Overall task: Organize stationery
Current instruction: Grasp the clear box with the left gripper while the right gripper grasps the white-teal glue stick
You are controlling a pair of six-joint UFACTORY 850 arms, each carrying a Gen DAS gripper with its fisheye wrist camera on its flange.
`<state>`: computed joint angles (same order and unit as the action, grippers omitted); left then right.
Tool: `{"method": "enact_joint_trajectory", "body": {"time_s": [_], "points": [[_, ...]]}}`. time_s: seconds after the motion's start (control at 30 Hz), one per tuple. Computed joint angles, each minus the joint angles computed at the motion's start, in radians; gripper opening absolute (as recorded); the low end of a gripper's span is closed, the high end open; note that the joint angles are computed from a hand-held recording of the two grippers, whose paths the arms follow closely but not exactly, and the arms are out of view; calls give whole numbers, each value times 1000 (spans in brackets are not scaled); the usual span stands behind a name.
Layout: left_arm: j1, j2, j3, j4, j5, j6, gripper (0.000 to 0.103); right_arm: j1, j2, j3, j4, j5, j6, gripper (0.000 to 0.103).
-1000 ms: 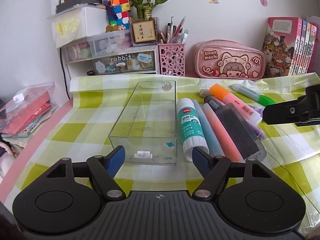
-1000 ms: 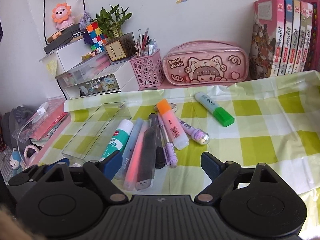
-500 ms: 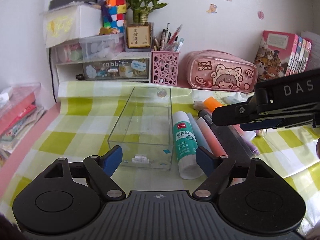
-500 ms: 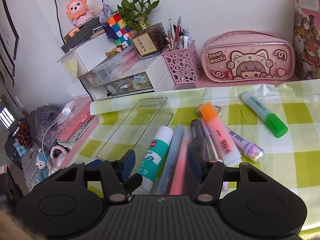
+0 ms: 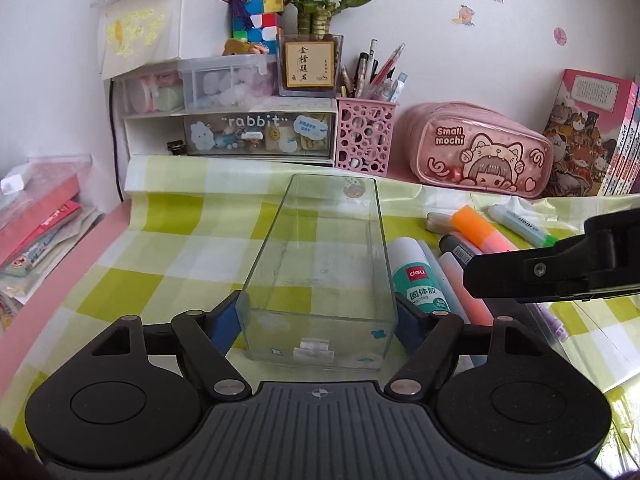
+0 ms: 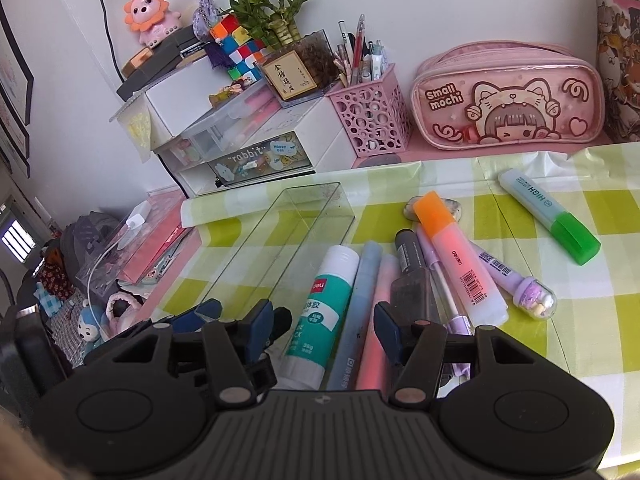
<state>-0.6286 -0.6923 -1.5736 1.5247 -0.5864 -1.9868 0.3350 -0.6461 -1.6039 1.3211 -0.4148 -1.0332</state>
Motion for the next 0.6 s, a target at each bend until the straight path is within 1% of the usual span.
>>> {"method": "enact_joint_trajectory", "body": {"time_s": [0.07,0.2,0.3,0.37,0.5,0.6], "points": [[-19,17,35,21,-37,-31,74,-4,-6,-8,-3,-21,16,46],[-47,56,97,38,-67,-81,74,9,-19,-38,-42,-45,32,41],[-57,63,108,32,-88,-86,74,27,-61,-109,-187,-77,161,39],[-61,59,106,39,-103,-92,74,39,-89,-152,-286,-67,271,37],[-66,56,114,72,-124,-123,74,43,-109,-186,-344,-66,338,35],[-67,56,117,80,-128,-130,74,51,-125,-222,-443,-51,439,35]]}}
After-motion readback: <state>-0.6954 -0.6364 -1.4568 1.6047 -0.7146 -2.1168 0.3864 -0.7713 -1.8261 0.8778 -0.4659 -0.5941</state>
